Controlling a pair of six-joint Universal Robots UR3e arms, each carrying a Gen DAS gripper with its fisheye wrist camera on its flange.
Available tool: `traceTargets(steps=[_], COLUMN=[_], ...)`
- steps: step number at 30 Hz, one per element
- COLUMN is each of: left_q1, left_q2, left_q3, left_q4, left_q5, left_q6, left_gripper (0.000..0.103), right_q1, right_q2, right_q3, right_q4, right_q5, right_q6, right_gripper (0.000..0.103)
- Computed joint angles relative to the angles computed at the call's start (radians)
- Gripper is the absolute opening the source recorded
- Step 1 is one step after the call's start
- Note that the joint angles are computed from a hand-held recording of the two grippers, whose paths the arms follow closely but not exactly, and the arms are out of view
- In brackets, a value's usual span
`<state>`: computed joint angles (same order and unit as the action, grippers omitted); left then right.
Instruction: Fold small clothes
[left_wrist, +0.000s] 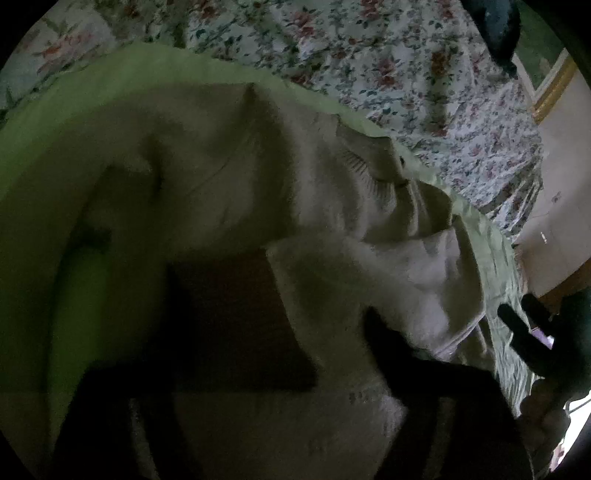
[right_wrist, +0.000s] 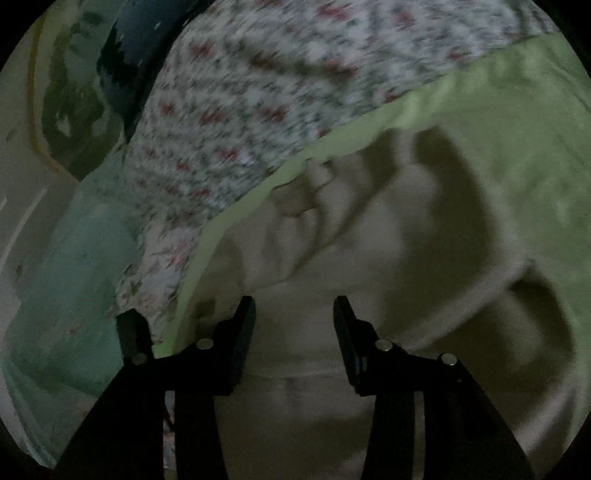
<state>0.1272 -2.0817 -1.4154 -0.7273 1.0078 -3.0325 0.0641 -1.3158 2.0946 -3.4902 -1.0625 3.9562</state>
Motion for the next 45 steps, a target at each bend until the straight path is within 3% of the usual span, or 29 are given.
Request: traceTargets(steps=[1,2,4,6,10,14,17,19,21,22,23,24,25,29,34,37,40,42,45], left_q1=[-0.005,-0.015,-0.024,-0.009,0.002,0.011,0.029,0.020,0.008,0.002,-0.008,-0.021,-0.032,-0.051,-0.132,-0.118,-0.113,-0.123,-0.132], left_q2=[-0.005,-0.011,0.027,0.070,0.002,0.007,0.000,-0.024,-0.051,-0.061,-0.068,-0.070,-0.072,-0.069,-0.118,-0.114,-0.121,-0.135,-0.139], left_q3=[0.009,0.035,0.002,-0.060,0.023,-0.012,0.003,0.048,0.082,0.093,0.099,0.097,0.098,0.070,0.099,0.105,0.130,0.154,0.163], left_q4=[-0.001,-0.022,0.074,0.199,0.119,0.151,0.060,0.010,-0.012,-0.015,-0.008,0.012,0.023,0.108,0.181,0.154,0.128,0.118,0.107], left_q5=[-0.001,0.006,0.043,0.074,0.113,0.079,0.034,0.050,0.055,0.061,0.074,0.092,0.104,0.091,0.225,0.206,0.199,0.216,0.251], left_q6=[0.013,0.035,0.041,0.039,0.065,0.031,0.056,0.062,0.056,0.057,0.060,0.065,0.075,0.082,0.089,0.098,0.105,0.105,0.107], left_gripper=[0.021,0.007,0.007,0.007,0.007,0.009,0.021,0.039,0.039,0.038,0.036,0.021,0.007,0.007,0.007,0.007,0.008,0.008,0.013], right_q1=[-0.017,-0.041,-0.076,-0.102,-0.168,-0.174,-0.168,-0.171,-0.162,-0.159,-0.159,-0.165,-0.176,-0.276,-0.264,-0.249,-0.194,-0.167,-0.132], right_q2=[-0.025,-0.053,-0.088,-0.158,-0.195,-0.067,0.050,0.115,0.173,0.194,0.207,0.205,0.191,0.045,0.100,0.053,-0.049,-0.061,-0.026], right_q3=[0.040,0.090,0.141,0.166,0.140,-0.067,-0.222,-0.290,-0.355,-0.372,-0.380,-0.372,-0.353,-0.101,-0.113,-0.104,-0.046,-0.027,-0.081], right_q4=[-0.002,-0.006,0.003,0.113,0.254,0.425,0.526,0.554,0.580,0.577,0.571,0.558,0.530,0.259,0.335,0.402,0.372,0.305,0.422], right_q5=[-0.004,-0.006,-0.003,-0.057,-0.107,-0.134,-0.135,-0.118,-0.114,-0.106,-0.095,-0.075,-0.071,-0.058,-0.097,-0.181,-0.305,-0.249,-0.182], right_q6=[-0.001,-0.002,-0.018,-0.071,-0.164,-0.262,-0.307,-0.324,-0.342,-0.349,-0.354,-0.359,-0.346,-0.235,-0.252,-0.219,-0.198,-0.244,-0.329], right_gripper=[0.045,0.045,0.045,0.045,0.045,0.046,0.046,0.046,0.046,0.037,0.019,0.009,0.009,0.008,0.012,0.022,0.022,0.022,0.022])
